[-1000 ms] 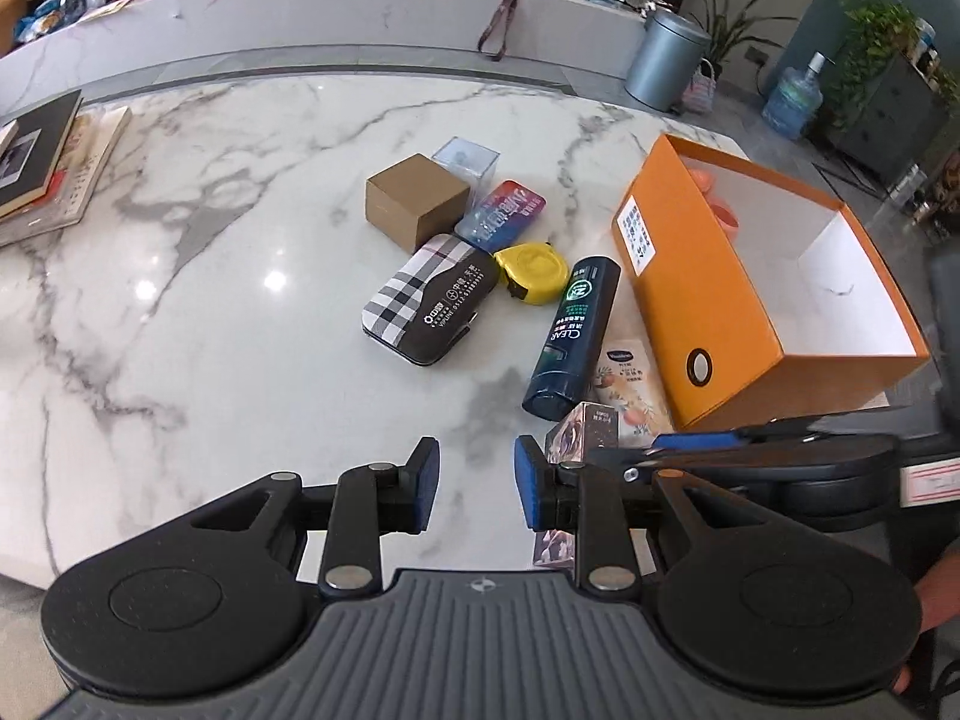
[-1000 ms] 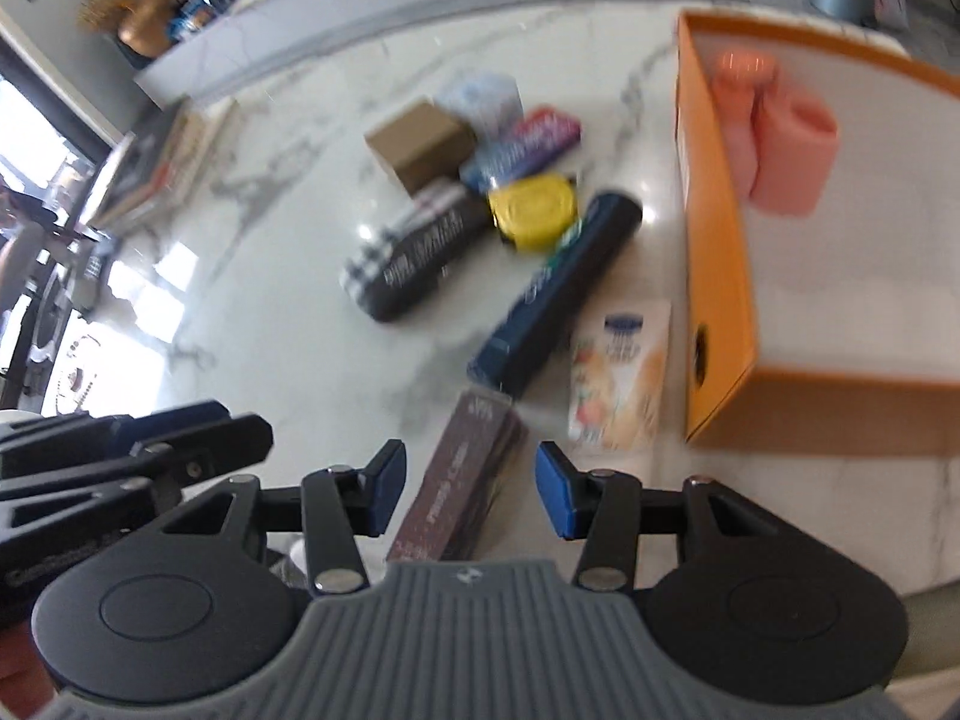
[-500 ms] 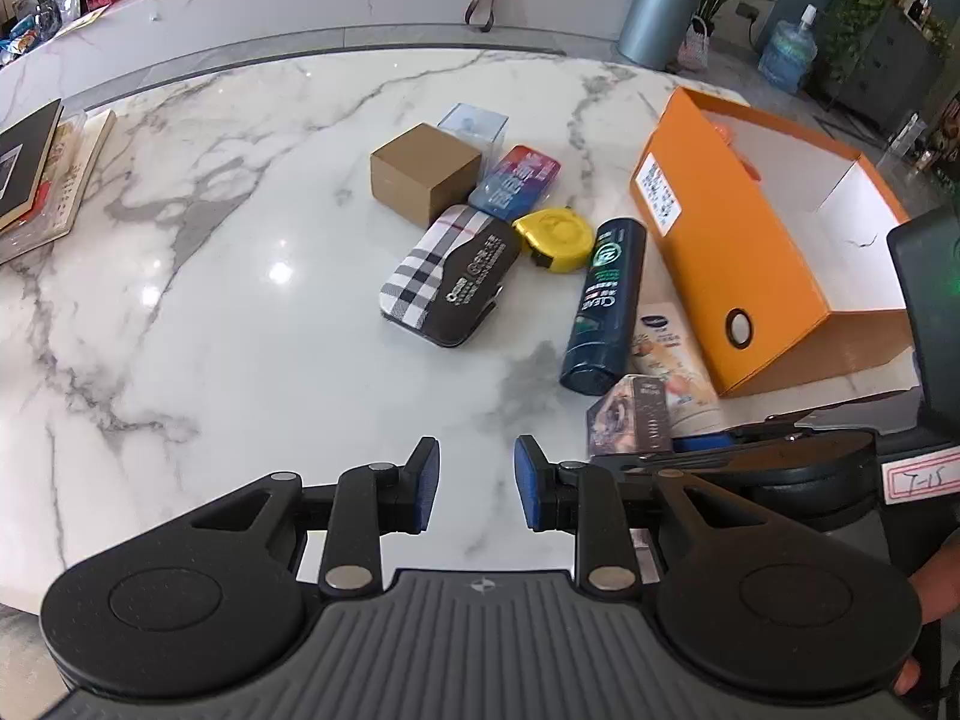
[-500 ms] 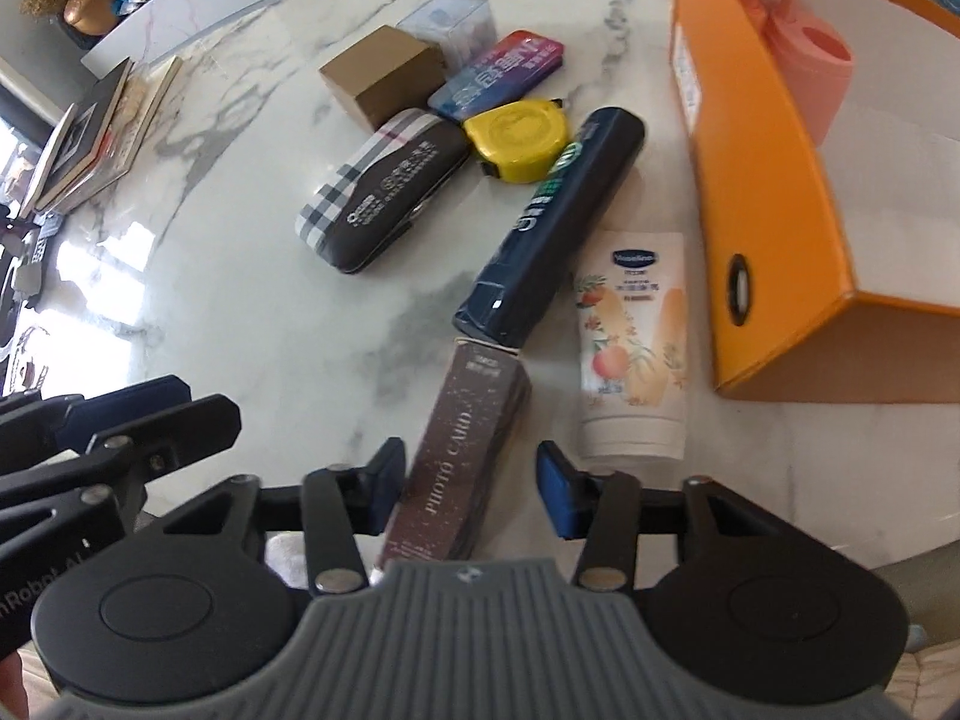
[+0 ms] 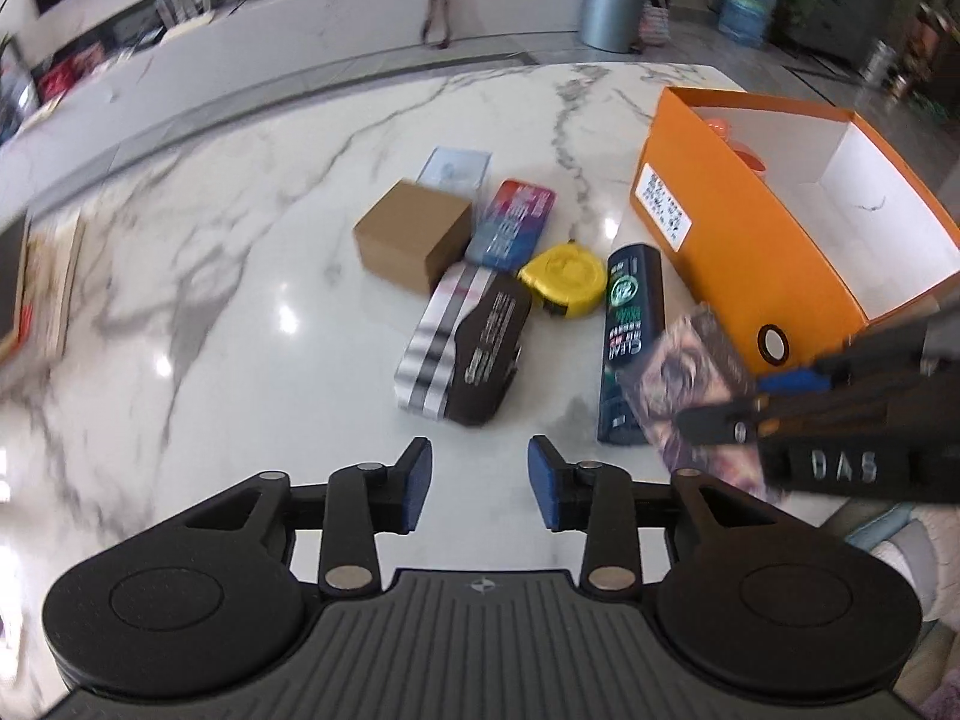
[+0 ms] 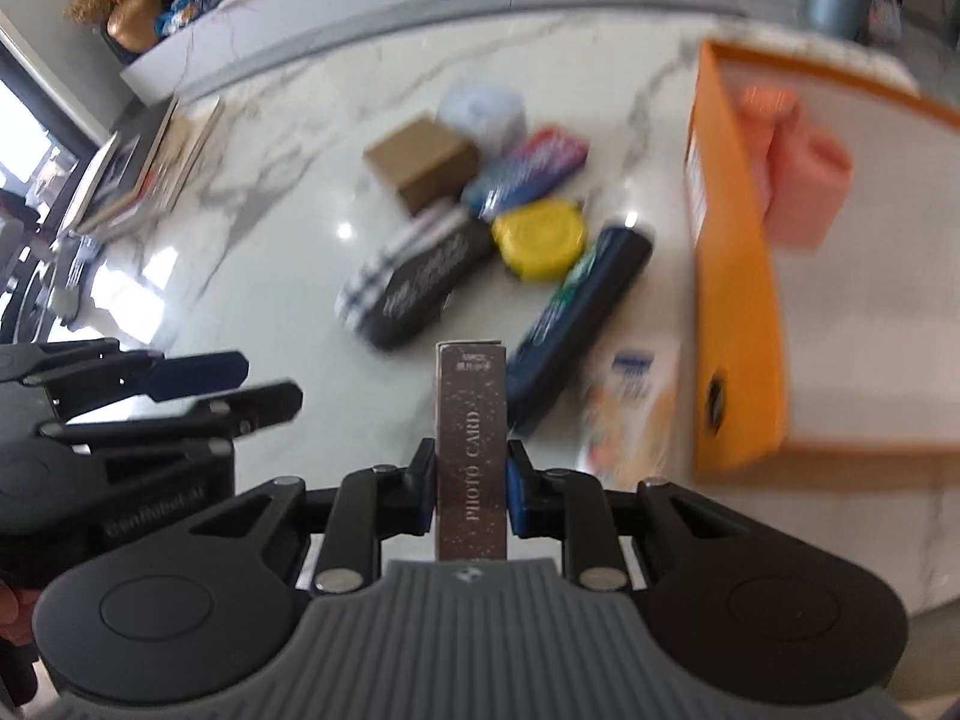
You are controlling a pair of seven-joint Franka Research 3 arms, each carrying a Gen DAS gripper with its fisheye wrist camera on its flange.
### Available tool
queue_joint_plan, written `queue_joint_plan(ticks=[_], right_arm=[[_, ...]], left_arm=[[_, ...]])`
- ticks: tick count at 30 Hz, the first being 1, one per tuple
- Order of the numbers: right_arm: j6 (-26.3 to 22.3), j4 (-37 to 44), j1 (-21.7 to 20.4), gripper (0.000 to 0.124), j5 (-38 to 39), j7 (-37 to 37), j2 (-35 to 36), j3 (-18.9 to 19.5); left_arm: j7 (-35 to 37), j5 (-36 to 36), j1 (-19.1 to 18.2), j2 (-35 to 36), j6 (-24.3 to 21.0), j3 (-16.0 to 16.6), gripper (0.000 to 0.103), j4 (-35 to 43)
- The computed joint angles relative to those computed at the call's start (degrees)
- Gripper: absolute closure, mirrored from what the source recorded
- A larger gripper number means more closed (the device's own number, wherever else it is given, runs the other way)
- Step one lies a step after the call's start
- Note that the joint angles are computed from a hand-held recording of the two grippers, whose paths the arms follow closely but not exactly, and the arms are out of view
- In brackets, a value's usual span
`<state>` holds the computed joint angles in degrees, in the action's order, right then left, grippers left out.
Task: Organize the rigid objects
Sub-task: 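Grasp the photo card box with the right tool while the left tool grasps the plaid case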
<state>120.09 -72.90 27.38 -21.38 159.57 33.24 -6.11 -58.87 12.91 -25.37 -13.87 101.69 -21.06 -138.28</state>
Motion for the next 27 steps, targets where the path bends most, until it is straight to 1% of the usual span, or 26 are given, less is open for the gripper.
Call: queue_joint_plan(ticks=[2, 4, 8, 11, 13, 15, 17, 19, 24, 26, 27], right_arm=[[-0.3, 0.7, -0.1, 0.101, -1.2, -0.4, 0.2, -0.8], [0.5, 0.2, -0.7, 0.101, -1.7, -0.2, -0.1, -1.1], [0.4, 1.1, -1.4, 0.101, -2.7, -1.0, 0.6, -1.7], [0.3, 1.6, -2.0, 0.101, -2.7, -1.5, 1.0, -1.8], [0.9, 1.3, -2.3, 0.101, -2.6, -2.0, 1.1, -1.7], [1.2, 0.9, -2.4, 0.101, -2.5, -2.2, 1.0, -1.7], [1.2, 0.9, -2.5, 0.101, -2.5, -2.5, 1.2, -1.8], [1.6, 0.7, -2.7, 0.101, -2.5, -2.5, 1.3, -1.9], [2.2, 0.9, -2.7, 0.101, -2.9, -3.0, 1.7, -2.2], [2.7, 0.7, -2.8, 0.101, -2.8, -2.9, 1.7, -2.2], [2.8, 0.6, -2.8, 0.101, -2.8, -2.9, 1.6, -2.3]], left_arm=[[3.4, 0.5, 0.1, -0.8, 0.0, 0.7, 0.052, -1.1], [7.4, 1.0, 0.4, -1.5, 0.2, 1.4, 0.046, -2.5], [18.4, 1.5, 1.4, -1.5, 1.9, 3.1, 0.038, -5.3], [28.0, 1.1, 2.5, -0.6, 5.9, 4.7, 0.037, -7.9], [32.3, 0.4, 3.4, 0.4, 8.3, 5.1, 0.037, -9.1], [35.4, -0.5, 4.2, 1.7, 9.4, 5.4, 0.037, -9.4], [37.5, -1.7, 4.8, 2.2, 10.6, 5.5, 0.037, -10.0], [37.1, -1.6, 5.3, 2.0, 11.0, 5.1, 0.035, -10.6], [36.1, -2.3, 5.8, -1.6, 13.3, 4.9, 0.035, -13.8], [35.8, -2.5, 5.9, -3.1, 14.6, 4.9, 0.041, -15.1], [35.8, -2.7, 6.1, -3.1, 14.5, 4.9, 0.041, -15.1]])
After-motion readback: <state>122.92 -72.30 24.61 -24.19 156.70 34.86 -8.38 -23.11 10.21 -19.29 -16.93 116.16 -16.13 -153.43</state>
